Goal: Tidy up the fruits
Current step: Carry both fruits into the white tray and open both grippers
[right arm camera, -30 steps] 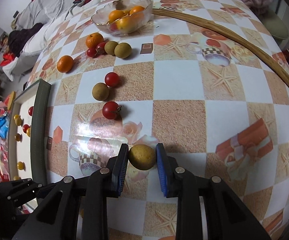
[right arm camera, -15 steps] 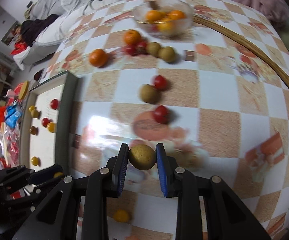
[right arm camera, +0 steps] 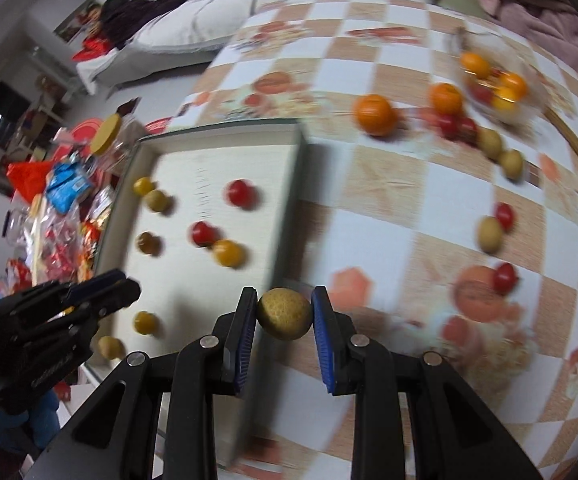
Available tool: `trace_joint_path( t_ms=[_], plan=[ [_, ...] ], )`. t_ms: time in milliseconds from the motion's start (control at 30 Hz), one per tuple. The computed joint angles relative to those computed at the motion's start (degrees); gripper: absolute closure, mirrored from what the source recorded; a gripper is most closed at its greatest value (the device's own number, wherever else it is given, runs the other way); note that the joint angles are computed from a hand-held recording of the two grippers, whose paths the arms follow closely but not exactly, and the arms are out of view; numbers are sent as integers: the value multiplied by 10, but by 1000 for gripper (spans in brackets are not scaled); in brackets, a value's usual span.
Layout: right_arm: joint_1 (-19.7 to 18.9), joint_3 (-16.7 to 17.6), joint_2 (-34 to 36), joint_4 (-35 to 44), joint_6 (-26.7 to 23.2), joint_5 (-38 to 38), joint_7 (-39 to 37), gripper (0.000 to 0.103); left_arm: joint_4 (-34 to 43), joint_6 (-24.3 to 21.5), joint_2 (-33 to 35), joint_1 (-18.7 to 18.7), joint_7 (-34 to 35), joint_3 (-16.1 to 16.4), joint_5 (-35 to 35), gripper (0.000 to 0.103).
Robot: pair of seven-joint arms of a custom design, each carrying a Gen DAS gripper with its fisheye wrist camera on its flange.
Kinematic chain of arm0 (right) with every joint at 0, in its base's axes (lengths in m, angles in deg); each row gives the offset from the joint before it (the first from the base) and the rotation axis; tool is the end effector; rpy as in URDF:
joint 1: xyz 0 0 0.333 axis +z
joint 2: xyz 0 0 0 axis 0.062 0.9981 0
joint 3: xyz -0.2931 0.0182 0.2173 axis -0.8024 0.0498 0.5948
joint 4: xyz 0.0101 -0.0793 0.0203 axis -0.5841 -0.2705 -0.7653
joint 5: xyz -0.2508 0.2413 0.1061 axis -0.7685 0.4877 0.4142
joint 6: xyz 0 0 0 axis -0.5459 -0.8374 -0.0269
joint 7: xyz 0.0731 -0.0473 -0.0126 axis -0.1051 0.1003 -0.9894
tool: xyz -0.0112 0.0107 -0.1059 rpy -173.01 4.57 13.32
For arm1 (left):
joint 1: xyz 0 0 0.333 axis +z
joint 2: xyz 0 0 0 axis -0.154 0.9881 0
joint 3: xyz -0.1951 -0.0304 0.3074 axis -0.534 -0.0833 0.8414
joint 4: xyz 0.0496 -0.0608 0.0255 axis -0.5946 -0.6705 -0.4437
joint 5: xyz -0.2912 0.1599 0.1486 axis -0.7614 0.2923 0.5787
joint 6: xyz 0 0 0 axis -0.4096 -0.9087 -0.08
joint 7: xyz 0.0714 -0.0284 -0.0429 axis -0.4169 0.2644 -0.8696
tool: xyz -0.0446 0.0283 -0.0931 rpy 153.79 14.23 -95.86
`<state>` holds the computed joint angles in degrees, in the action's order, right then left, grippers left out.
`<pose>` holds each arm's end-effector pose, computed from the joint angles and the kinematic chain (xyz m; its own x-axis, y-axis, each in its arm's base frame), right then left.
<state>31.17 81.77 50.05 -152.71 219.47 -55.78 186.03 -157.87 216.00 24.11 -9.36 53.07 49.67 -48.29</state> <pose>0.4202 0.3213 0.5235 -0.1646 -0.9392 -0.3015 -0.9296 0.2498 -0.2708 0.4823 -0.0602 0.5186 -0.4572 -0.8762 0.1526 -0.8631 0.3957 -0.3138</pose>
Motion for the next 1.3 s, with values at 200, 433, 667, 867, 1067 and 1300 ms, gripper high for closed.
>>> trace_joint_path(
  t_ms=[200,433,667,867,1067,1300],
  plan=[
    [12,10,53,57,-14,5,-26,73,1,19,20,11,-2,4,18,81],
    [17,13,83,85,-43,-1,-35,73,0,30,37,16,-11,3,38,81],
    [19,14,95,95,-60,-5,-46,73,2,27,46,18,-19,2,53,81],
    [22,16,109,104,-73,-11,-55,72,-4,33,46,17,-24,0,66,81],
    [33,16,117,117,-91,-53,-57,69,-12,48,43,13,-24,-3,86,81],
    [39,17,99,106,-75,-67,-55,45,-22,71,33,12,-29,-4,100,39]
  ],
)
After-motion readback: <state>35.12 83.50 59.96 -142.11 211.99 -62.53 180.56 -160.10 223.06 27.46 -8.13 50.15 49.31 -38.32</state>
